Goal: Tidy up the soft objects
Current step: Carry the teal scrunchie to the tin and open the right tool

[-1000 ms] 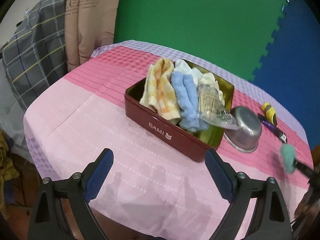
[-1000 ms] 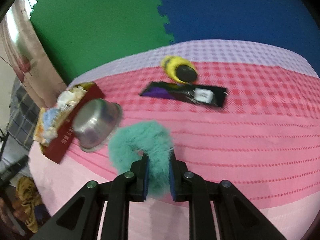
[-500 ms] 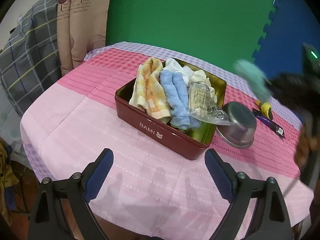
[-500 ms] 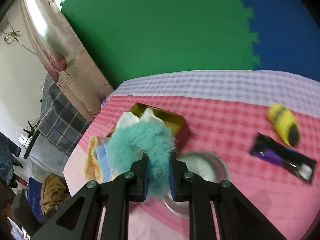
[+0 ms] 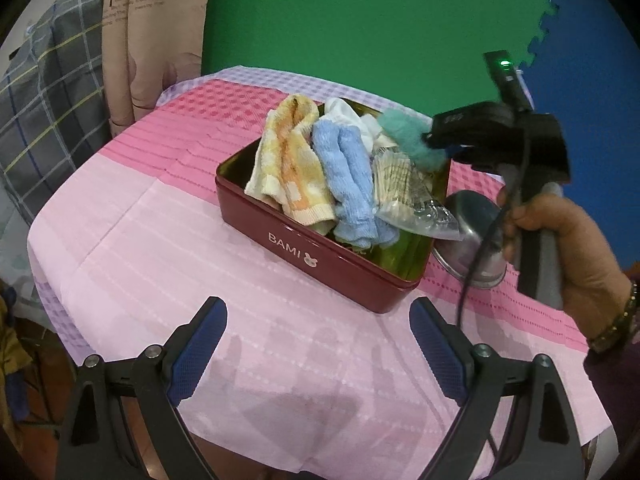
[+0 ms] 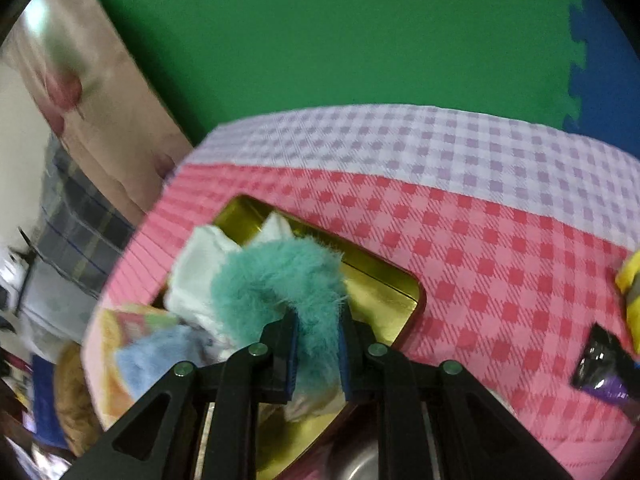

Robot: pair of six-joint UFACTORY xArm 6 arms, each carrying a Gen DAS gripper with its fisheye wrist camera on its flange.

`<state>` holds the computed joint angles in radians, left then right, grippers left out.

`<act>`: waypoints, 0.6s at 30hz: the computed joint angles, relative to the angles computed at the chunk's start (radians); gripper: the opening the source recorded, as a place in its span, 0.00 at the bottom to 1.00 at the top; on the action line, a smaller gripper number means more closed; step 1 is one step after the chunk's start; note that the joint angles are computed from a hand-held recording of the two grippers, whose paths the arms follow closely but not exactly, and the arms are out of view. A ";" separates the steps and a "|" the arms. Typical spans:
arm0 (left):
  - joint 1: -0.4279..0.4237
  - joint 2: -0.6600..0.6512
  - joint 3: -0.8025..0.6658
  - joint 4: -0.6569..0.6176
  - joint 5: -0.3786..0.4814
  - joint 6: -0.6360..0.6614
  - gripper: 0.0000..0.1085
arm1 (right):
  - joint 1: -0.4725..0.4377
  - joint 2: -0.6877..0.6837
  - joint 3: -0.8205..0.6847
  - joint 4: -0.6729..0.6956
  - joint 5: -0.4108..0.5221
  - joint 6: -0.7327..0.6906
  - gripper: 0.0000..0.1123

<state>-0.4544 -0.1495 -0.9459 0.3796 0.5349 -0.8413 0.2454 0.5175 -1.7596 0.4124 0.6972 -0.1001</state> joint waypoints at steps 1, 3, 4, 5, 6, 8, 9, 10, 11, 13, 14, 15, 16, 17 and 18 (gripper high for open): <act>-0.001 0.001 0.000 -0.006 -0.002 0.002 0.83 | 0.010 0.001 0.007 -0.043 -0.019 0.007 0.14; 0.001 0.003 0.001 -0.017 -0.009 0.010 0.83 | 0.028 0.000 0.008 -0.117 -0.033 0.005 0.15; 0.000 0.005 0.000 -0.023 -0.008 0.015 0.83 | 0.033 0.005 0.000 -0.120 -0.024 -0.005 0.15; 0.000 0.008 -0.003 -0.028 -0.004 0.021 0.83 | 0.035 0.010 -0.008 -0.126 -0.018 -0.006 0.15; 0.000 0.011 -0.006 -0.033 -0.001 0.026 0.83 | 0.037 0.020 -0.022 -0.143 -0.013 0.000 0.15; -0.001 0.013 -0.007 -0.039 0.005 0.032 0.83 | 0.041 0.033 -0.044 -0.162 0.000 0.008 0.17; -0.001 0.012 -0.006 -0.042 0.005 0.035 0.83 | 0.041 0.038 -0.051 -0.158 0.004 0.010 0.18; 0.001 0.012 -0.006 -0.042 0.003 0.035 0.83 | 0.040 0.037 -0.051 -0.154 0.003 0.017 0.20; 0.000 0.009 -0.004 -0.036 0.003 0.028 0.83 | 0.038 0.034 -0.046 -0.157 -0.005 0.035 0.27; 0.000 0.007 -0.002 -0.033 0.003 0.025 0.83 | 0.029 0.006 -0.009 -0.140 -0.030 0.032 0.34; 0.001 0.008 -0.002 -0.035 0.004 0.026 0.83 | 0.022 -0.014 0.018 -0.123 -0.041 0.013 0.37; 0.002 0.006 -0.001 -0.037 0.004 0.026 0.83 | 0.020 -0.028 0.035 -0.121 -0.047 0.010 0.41; 0.002 0.004 0.000 -0.038 0.002 0.026 0.83 | 0.019 -0.041 0.051 -0.117 -0.054 0.003 0.42; 0.003 0.004 0.001 -0.037 0.001 0.025 0.83 | 0.018 -0.053 0.065 -0.113 -0.062 -0.001 0.44; 0.002 0.003 0.000 -0.032 0.002 0.023 0.83 | 0.015 -0.070 0.087 -0.104 -0.073 -0.007 0.44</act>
<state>-0.4521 -0.1463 -0.9456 0.3479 0.5366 -0.8185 0.2608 0.4475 -1.6729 0.3088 0.6241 -0.1071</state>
